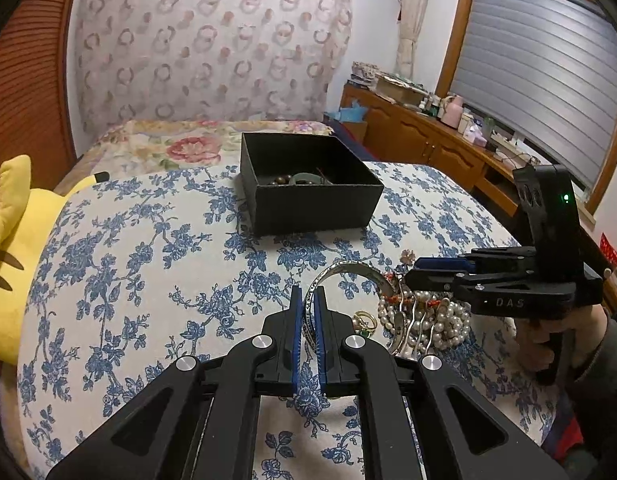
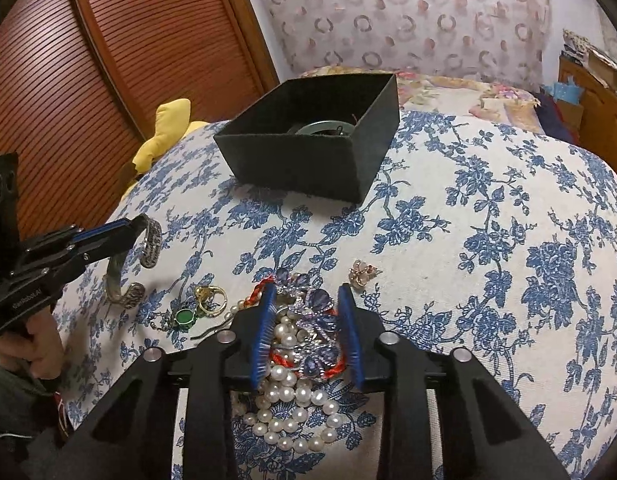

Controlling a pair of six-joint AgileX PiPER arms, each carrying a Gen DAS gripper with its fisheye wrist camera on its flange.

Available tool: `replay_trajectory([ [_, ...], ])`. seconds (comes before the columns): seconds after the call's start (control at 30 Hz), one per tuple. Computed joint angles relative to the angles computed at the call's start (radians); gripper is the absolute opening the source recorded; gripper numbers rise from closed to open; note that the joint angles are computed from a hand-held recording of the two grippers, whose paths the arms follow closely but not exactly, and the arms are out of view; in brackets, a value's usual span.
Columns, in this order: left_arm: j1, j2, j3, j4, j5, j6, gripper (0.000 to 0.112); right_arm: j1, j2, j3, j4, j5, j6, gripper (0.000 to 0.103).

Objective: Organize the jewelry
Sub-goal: 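Lower the silver bangle and purple brooch into the black box and open both grippers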

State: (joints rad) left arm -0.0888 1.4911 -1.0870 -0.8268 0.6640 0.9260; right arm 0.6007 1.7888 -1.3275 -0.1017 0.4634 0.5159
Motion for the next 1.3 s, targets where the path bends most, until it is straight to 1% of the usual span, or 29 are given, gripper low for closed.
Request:
replay_trajectory([
  [0.07,-0.005,-0.01,0.007,0.004,-0.003,-0.007,0.005,0.006,-0.007,0.002,-0.028,0.007,0.016,0.032],
  [0.1,-0.005,-0.009,0.007,0.003,-0.004,-0.006,0.005,0.018,-0.014,0.004,-0.091,0.016,0.07,0.031],
  [0.2,-0.011,-0.012,0.007,0.007,-0.007,-0.015,0.005,0.04,-0.036,0.012,-0.215,0.026,0.176,0.031],
  [0.27,-0.016,-0.012,0.004,0.011,-0.008,-0.022,0.005,0.066,-0.046,0.008,-0.335,0.055,0.268,0.031],
  [0.43,-0.016,-0.011,-0.004,0.014,-0.006,-0.024,0.005,0.098,-0.054,-0.021,-0.492,0.115,0.366,0.031],
  [0.63,-0.029,0.002,-0.051,0.04,-0.007,-0.06,0.005,0.104,-0.052,-0.061,-0.559,0.165,0.39,0.031],
  [0.77,-0.035,0.018,-0.094,0.063,-0.006,-0.089,0.005,0.104,-0.044,-0.103,-0.586,0.195,0.379,0.031],
  [0.87,-0.036,0.038,-0.133,0.072,-0.003,-0.101,0.005,0.092,-0.029,-0.154,-0.579,0.208,0.345,0.031],
  [1.07,-0.037,0.083,-0.214,0.097,0.002,-0.126,0.005,0.044,0.045,-0.313,-0.534,0.237,0.248,0.031],
  [1.3,-0.053,0.2,-0.382,0.165,0.031,-0.208,0.005,-0.006,0.141,-0.497,-0.503,0.278,0.15,0.031],
])
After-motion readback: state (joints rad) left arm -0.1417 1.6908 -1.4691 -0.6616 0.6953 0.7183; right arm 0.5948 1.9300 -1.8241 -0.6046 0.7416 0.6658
